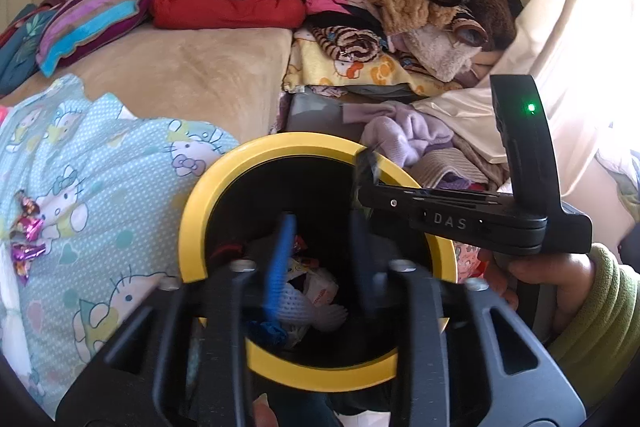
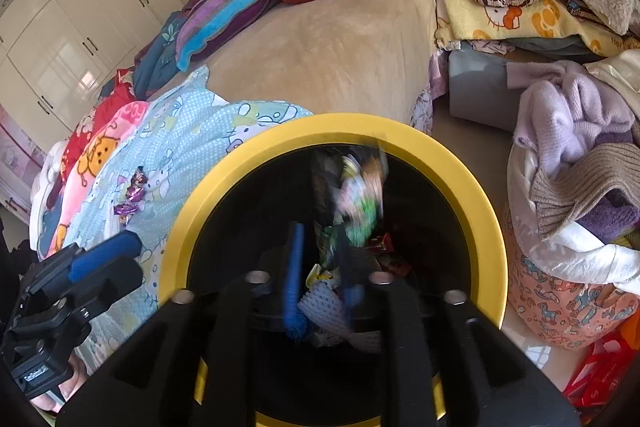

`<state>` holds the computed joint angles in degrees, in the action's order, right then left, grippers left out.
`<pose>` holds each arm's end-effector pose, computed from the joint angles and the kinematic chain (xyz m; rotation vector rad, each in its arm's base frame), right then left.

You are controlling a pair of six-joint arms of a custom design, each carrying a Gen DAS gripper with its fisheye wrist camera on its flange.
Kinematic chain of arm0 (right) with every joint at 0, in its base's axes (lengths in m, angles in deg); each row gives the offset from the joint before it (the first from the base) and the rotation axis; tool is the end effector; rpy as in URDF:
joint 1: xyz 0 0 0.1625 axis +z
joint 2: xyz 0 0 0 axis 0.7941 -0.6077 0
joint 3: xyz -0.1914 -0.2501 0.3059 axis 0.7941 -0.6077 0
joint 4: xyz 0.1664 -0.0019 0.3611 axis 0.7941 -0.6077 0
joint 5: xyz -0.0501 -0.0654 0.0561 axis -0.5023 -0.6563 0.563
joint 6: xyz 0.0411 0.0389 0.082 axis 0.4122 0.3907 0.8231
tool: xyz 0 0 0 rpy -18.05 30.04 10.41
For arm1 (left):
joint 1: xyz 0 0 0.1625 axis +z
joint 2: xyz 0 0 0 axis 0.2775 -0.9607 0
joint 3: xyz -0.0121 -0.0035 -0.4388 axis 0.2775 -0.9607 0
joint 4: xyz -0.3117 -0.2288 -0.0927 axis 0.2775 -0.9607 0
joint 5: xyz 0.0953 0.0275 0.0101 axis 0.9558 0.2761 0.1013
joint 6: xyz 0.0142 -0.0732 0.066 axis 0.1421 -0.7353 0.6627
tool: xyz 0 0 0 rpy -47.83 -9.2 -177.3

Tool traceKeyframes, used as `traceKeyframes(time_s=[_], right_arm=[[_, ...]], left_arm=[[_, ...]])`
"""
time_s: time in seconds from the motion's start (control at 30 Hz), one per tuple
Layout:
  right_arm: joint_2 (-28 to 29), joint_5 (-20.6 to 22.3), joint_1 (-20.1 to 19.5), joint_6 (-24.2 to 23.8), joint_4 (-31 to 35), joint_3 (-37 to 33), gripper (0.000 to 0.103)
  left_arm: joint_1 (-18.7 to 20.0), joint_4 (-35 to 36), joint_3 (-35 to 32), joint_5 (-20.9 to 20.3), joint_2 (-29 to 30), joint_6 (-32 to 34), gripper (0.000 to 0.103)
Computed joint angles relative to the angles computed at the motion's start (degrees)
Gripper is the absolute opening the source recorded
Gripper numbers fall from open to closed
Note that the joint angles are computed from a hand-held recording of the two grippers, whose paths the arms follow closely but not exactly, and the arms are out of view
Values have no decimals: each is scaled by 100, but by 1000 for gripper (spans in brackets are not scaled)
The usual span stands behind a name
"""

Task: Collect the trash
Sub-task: 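Open both tools to drop the cloth and packet into the bin, then move both open tools back toward the trash on the bed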

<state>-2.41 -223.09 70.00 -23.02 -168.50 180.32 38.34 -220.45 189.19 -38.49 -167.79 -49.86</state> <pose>0.3365 -0.4173 0.1058 -0.2140 -2.4485 1.0365 -0.1709 -0.4975 0.3026 1.3641 2.6512 -0.3770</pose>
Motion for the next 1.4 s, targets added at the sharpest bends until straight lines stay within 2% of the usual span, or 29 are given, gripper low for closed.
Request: traceKeyframes(time_s=[0.1,0.23,0.27,0.3,0.37,0.47,0.77,0.97,1.4], right_arm=[[9,9,-5,19,4,-2,31],[27,-30,21,-17,-5,-32,38],[26,-46,32,-19,-3,-41,41],[32,-63,49,-40,-32,-51,41],[31,-106,87,-49,-13,-85,44],[41,-209,162,-69,-24,-142,50],[129,-457,437,-259,-91,-408,64],[280,-559,618,-517,-200,-647,68],[558,-588,874,-877,-138,-1173,71]], left_arm=[[12,-57,-9,86,-13,-77,47],[38,-97,-45,134,-35,-191,60],[36,-125,-40,159,-48,-216,74],[46,-168,-34,151,-71,-234,80],[52,-211,-39,147,-104,-267,82],[52,-277,-39,184,-185,-306,92],[52,-473,-60,359,-389,-356,92],[97,-569,-108,397,-515,-356,92],[296,-750,-268,469,-691,-411,92]])
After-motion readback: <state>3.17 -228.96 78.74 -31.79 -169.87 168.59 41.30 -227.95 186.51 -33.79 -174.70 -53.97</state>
